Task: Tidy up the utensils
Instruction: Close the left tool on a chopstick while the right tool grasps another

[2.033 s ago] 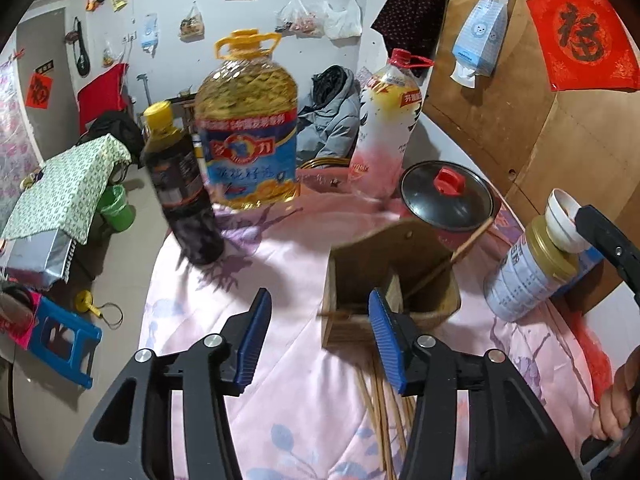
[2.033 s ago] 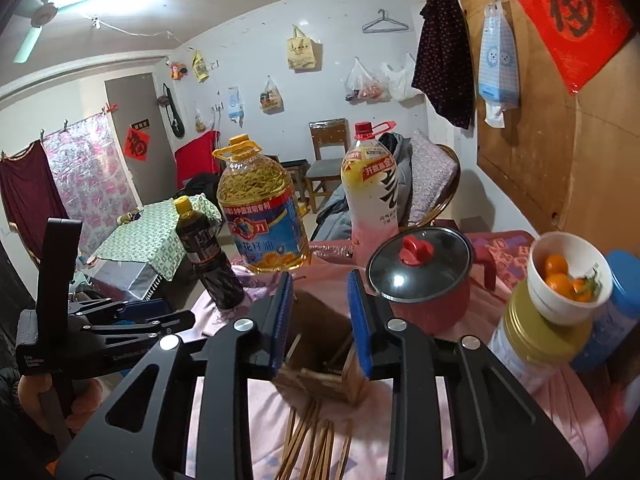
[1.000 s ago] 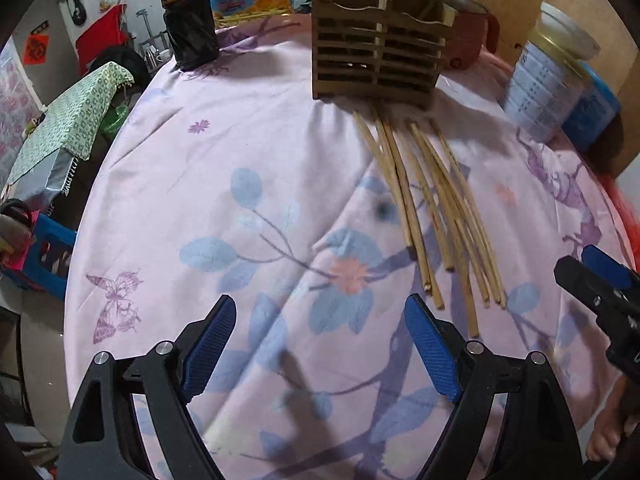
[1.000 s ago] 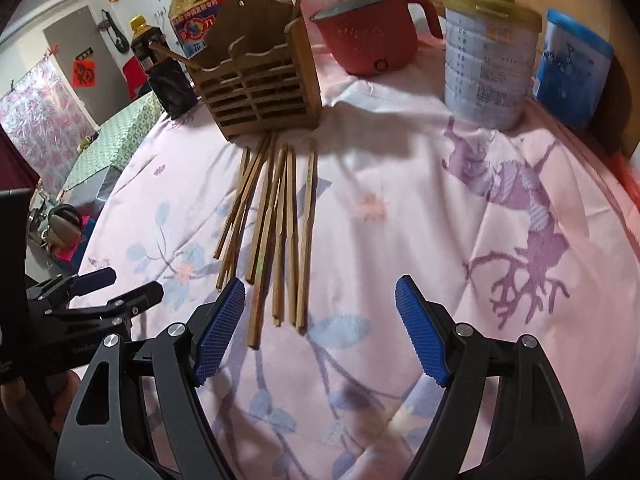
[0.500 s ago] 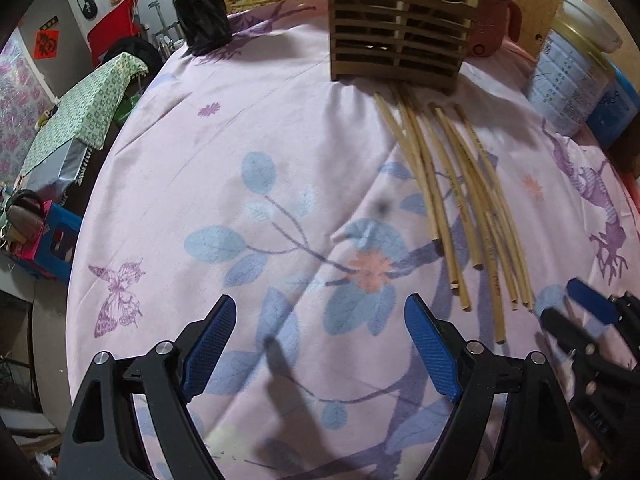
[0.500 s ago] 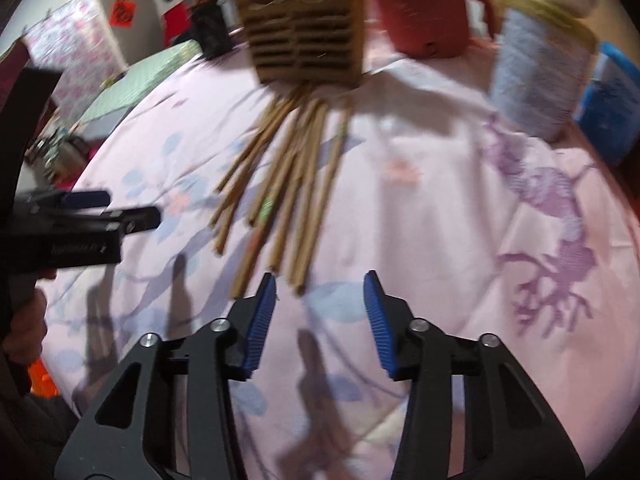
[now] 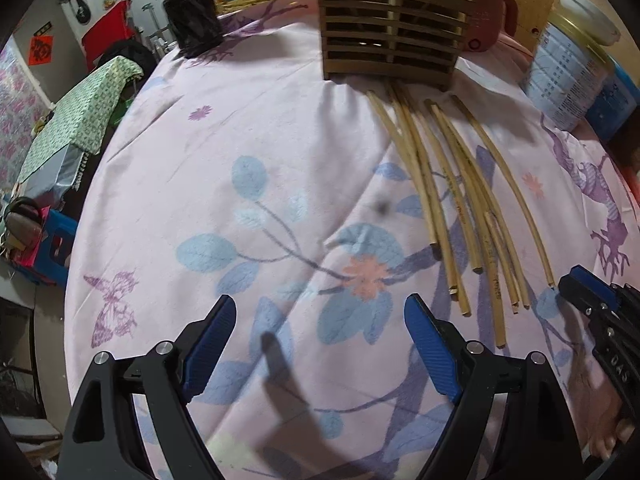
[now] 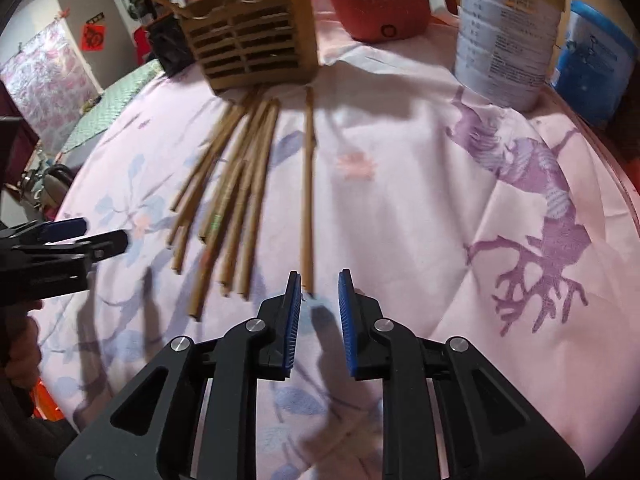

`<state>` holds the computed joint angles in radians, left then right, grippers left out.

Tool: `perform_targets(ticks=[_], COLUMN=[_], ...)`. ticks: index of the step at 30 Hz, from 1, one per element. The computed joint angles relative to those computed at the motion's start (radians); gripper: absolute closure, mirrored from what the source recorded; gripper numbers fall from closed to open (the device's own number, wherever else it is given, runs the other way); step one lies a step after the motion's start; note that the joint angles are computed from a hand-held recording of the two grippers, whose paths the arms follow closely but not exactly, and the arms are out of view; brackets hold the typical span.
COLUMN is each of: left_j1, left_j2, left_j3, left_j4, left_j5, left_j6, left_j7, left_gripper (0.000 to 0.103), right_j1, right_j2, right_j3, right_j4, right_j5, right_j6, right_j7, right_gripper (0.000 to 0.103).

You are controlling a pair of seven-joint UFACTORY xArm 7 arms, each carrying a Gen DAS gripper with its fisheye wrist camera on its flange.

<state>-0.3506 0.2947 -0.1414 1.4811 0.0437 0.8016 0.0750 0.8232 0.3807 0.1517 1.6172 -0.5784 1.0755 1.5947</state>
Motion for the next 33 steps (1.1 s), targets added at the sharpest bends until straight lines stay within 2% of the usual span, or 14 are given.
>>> perform_targets(ticks=[3, 6, 11, 14, 20, 27, 28, 29, 31, 33], left_j1=[0.003, 0.005, 0.001, -0.005, -0.012, -0.005, -0.005, -0.006, 0.001, -0.003], left_j2=[0.013, 0.038, 0.118, 0.159, 0.173, 0.19, 0.19, 0.188, 0.183, 0.152], left_j3=[-0.017, -0.035, -0.045, -0.047, -0.053, -0.061, -0.062, -0.065, -0.074, -0.061], left_j4=[0.013, 0.041, 0.139, 0.188, 0.202, 0.215, 0.212, 0.206, 0.196, 0.156], left_j5=[-0.032, -0.083, -0.143, -0.162, -0.183, -0.225, -0.228, -0.23, -0.25, -0.253], left_j6=[-0.008, -0.011, 0.02, 0.034, 0.031, 0.01, 0.003, -0.007, -0.007, -0.026], left_j7=[0.035, 0.081, 0.111, 0.12, 0.152, 0.176, 0.181, 0.19, 0.207, 0.175], left_gripper=[0.02, 0.028, 0.053, 0.059, 0.059, 0.059, 0.065, 0.078, 0.096, 0.096], right_j1=[0.0, 0.005, 0.014, 0.017, 0.024, 0.056, 0.058, 0.06, 0.052, 0.021], right_j2=[0.01, 0.002, -0.007, -0.014, -0.007, -0.009, -0.014, -0.027, -0.045, -0.08], right_j3=[0.0, -0.006, -0.004, 0.0, 0.007, 0.013, 0.015, 0.017, 0.022, 0.025], right_j4=[0.009, 0.006, 0.008, 0.006, 0.027, 0.061, 0.056, 0.042, 0.014, -0.051], right_j5=[0.005, -0.006, -0.025, -0.032, -0.035, -0.027, -0.03, -0.037, -0.05, -0.06], right_j6=[-0.002, 0.005, 0.036, 0.054, 0.091, 0.181, 0.184, 0.186, 0.167, 0.088], right_j7=[-0.011, 0.005, 0.026, 0.034, 0.045, 0.078, 0.083, 0.083, 0.08, 0.059], right_gripper=[0.082, 0.08, 0.079, 0.079, 0.079, 0.08, 0.08, 0.08, 0.08, 0.081])
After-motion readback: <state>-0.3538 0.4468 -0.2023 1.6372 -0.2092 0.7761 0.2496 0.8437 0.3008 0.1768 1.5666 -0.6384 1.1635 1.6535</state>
